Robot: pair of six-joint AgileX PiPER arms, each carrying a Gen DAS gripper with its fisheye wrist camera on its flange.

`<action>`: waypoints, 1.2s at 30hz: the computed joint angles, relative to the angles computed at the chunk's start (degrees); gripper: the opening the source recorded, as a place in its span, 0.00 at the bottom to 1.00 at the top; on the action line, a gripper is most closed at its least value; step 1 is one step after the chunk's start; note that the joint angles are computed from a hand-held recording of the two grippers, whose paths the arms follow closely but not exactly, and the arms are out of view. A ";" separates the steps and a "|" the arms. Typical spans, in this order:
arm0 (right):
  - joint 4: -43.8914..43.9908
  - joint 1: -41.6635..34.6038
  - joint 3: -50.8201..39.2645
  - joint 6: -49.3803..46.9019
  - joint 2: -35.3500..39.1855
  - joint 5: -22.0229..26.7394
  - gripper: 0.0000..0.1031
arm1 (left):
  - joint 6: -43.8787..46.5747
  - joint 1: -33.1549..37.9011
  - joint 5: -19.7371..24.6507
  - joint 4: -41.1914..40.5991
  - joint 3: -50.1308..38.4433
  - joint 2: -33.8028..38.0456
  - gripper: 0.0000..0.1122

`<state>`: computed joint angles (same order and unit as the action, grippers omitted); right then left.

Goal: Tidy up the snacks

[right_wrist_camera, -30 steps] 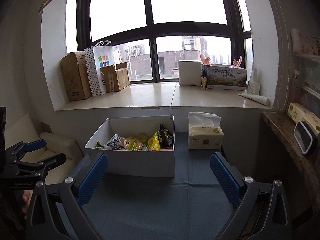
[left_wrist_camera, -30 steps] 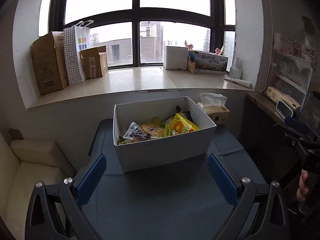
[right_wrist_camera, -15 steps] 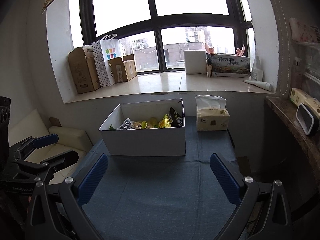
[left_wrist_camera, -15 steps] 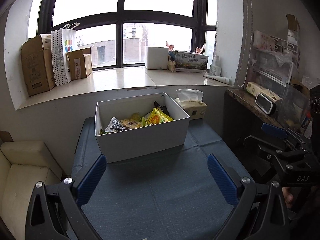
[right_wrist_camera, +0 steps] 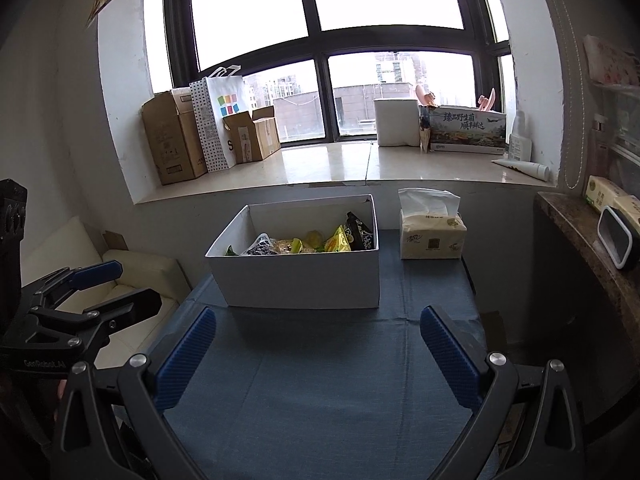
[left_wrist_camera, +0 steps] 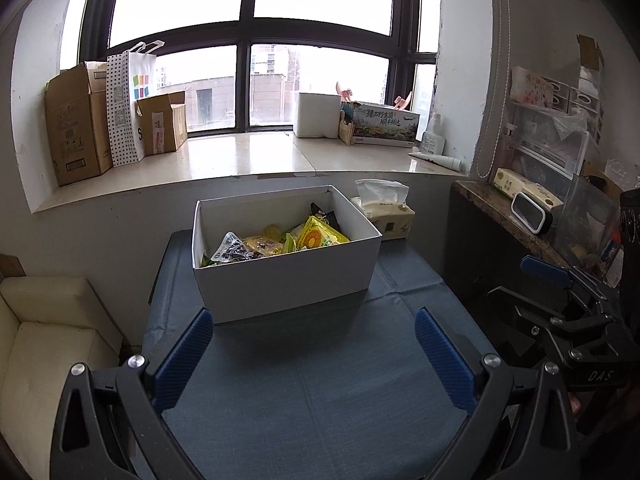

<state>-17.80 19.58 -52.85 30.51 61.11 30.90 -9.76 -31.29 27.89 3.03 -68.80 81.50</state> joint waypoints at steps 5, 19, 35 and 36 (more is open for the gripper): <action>1.09 0.03 0.01 -0.90 0.06 -0.19 1.00 | -0.32 0.01 0.01 0.68 0.21 -0.12 0.92; 3.88 -0.62 0.43 -3.15 -0.42 -0.71 1.00 | 1.12 0.38 -0.03 -1.13 0.69 -0.36 0.92; 2.84 0.04 0.50 -2.16 -0.51 -0.52 1.00 | 1.34 0.55 -0.02 -1.48 0.98 -0.29 0.92; 2.87 0.06 0.39 -2.22 -0.46 -0.43 1.00 | 1.50 0.62 -0.06 -1.66 1.09 -0.35 0.92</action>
<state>-14.93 19.64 -52.46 28.29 60.65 30.47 -8.25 -30.67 27.83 1.37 -67.72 81.14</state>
